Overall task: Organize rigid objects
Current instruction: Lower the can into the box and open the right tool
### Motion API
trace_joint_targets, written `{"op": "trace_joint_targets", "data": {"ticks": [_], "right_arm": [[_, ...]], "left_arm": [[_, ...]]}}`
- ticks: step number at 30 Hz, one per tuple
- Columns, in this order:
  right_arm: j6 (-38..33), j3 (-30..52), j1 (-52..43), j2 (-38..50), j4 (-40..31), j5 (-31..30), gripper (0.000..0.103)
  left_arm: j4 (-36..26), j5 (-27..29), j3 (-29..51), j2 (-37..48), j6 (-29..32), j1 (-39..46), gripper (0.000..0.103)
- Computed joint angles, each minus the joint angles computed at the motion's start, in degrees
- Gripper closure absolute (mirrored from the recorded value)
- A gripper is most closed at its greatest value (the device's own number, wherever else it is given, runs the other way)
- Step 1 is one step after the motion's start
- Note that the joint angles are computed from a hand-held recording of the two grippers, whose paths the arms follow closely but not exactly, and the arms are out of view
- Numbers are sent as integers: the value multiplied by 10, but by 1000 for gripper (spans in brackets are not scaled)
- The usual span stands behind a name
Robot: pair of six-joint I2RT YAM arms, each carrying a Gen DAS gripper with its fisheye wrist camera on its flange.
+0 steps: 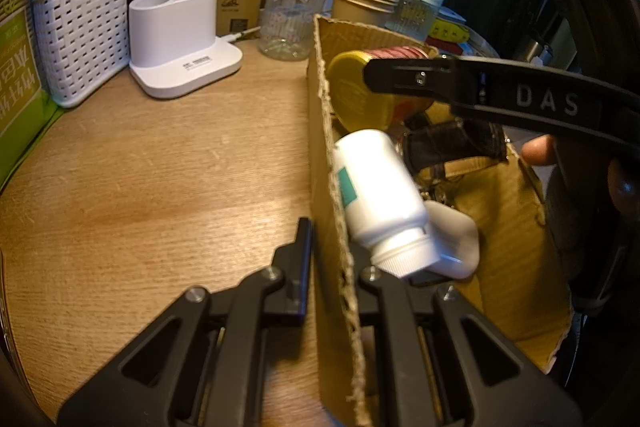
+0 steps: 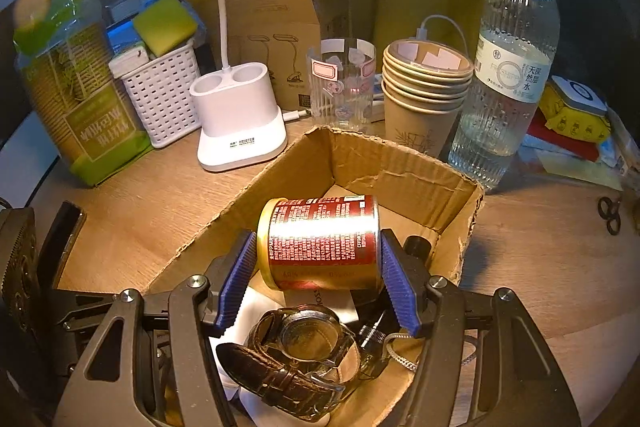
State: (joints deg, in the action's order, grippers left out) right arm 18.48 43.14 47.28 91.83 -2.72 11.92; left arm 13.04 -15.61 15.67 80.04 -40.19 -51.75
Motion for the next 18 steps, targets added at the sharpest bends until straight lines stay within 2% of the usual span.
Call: {"op": "trace_joint_targets", "data": {"ticks": [10,13,18], "right_arm": [[0,-3,5,-7,-2,16,37],[5,-12,6,-16,3,24,32],[23,-37,16,-50,9,60,32]], "left_arm": [[1,0,0,0,0,0,93],[4,-2,0,4,-3,-3,93],[4,-2,0,4,-2,-2,93]]}}
